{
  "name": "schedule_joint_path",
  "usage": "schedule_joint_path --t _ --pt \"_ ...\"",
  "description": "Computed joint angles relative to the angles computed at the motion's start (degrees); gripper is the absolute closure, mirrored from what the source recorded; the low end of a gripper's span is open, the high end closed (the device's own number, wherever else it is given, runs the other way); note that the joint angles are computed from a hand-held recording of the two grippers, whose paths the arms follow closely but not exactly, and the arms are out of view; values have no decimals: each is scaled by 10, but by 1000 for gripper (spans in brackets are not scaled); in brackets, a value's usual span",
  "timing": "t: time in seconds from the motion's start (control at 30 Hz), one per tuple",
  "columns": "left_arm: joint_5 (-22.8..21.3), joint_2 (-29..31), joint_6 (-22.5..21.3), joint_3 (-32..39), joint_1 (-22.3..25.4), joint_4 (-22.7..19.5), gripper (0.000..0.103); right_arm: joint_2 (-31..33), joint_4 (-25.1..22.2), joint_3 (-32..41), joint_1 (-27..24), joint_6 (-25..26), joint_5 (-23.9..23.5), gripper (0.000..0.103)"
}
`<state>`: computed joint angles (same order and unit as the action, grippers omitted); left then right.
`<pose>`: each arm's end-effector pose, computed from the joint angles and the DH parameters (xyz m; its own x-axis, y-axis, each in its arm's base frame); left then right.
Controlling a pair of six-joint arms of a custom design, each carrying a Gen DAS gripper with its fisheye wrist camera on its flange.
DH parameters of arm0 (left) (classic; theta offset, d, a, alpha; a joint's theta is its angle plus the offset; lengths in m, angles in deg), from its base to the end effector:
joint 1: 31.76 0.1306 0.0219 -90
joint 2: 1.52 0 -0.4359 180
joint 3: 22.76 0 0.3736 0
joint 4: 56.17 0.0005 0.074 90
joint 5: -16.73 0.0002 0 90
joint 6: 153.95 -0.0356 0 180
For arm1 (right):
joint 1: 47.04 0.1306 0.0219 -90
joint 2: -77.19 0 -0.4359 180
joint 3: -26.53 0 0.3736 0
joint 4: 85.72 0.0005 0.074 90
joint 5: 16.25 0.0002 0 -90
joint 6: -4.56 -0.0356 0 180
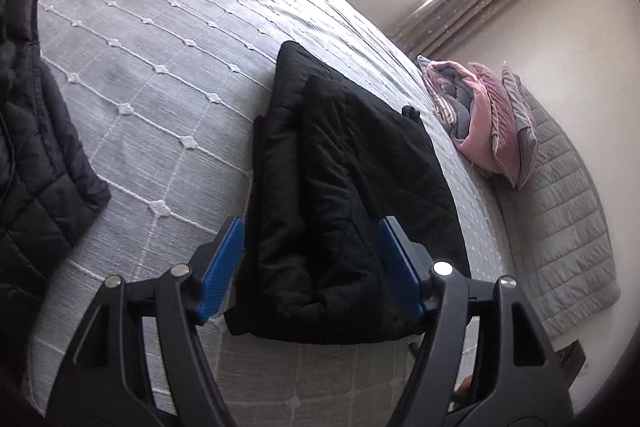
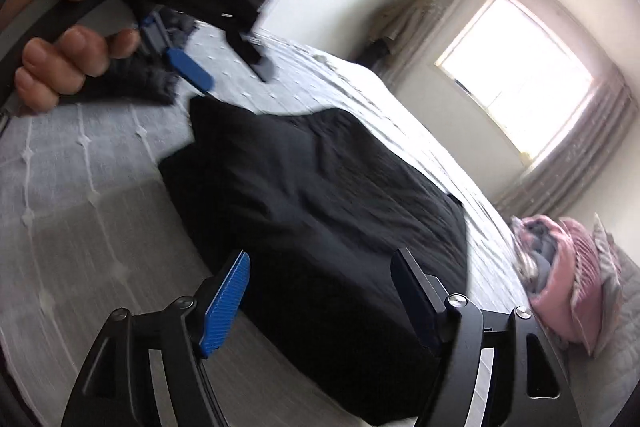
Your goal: Fold large clothes
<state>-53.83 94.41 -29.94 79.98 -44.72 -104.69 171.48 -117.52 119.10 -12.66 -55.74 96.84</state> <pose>0.5021 -0.1282 0.5367 -0.7912 -0.3592 -0.4950 0.0133 0.7990 -0.6011 0.4347 0.2799 0.4949 -0.2722 -0.7385 -0.6169 -0.4426 0.6653 -0.6012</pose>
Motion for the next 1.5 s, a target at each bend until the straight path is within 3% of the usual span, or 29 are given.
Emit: schedule_joint_path --t 0.1,0.17,0.2,0.27,0.33,0.47,0.53,0.73,0.77,0.8,0.87,0.93,0.97,1.03,1.1,1.17,1.2,1.23,1.4,1.5 --pt "-33 14 -28 20 -24 -27 26 -13 -16 -16 -41 3 -2 31" --pt "-66 28 -29 35 -38 -53 26 -19 -18 -27 -68 0 -36 46" --pt "-90 37 -30 45 -44 -73 29 -21 -9 -34 -74 4 -47 49" --pt "-94 46 -33 51 -47 -89 50 -25 14 -48 -72 29 -34 70" --pt "-87 43 -30 46 -46 -85 63 -18 14 -52 -71 53 -23 74" --pt "-107 39 -52 42 -55 -82 65 -12 5 -73 -75 116 3 75" --pt "-108 40 -50 41 -56 -80 65 -9 10 -82 -78 116 3 75" --pt "-104 42 -32 36 -52 -75 63 12 -34 -42 -83 56 4 75" --pt "-105 40 -34 34 -52 -74 63 10 -49 -32 -86 45 -9 70" --pt "-106 39 -35 33 -53 -75 62 6 -63 -29 -92 29 -31 66" --pt "-104 36 -28 27 -52 -75 60 7 -145 23 -116 -21 -111 59" --pt "-98 36 -18 27 -50 -77 60 14 -204 77 -147 -79 -198 59" --pt "-97 37 -15 30 -50 -80 59 16 -217 102 -166 -116 -249 59" --pt "-100 41 -15 37 -52 -88 59 26 -215 138 -192 -167 -295 59" --pt "-106 45 -16 44 -55 -97 58 43 -211 165 -199 -210 -296 61" --pt "-107 47 -15 48 -55 -101 58 84 -230 210 -204 -241 -284 77" --pt "-106 46 -15 47 -55 -101 58 92 -237 212 -196 -249 -273 79" --pt "-107 46 -16 46 -54 -101 57 107 -249 218 -193 -248 -265 81" --pt "-95 45 -23 46 -49 -100 55 104 -160 143 -162 -256 -192 81" --pt "-84 42 5 55 -45 -97 55 113 -177 162 -169 -272 -214 81"
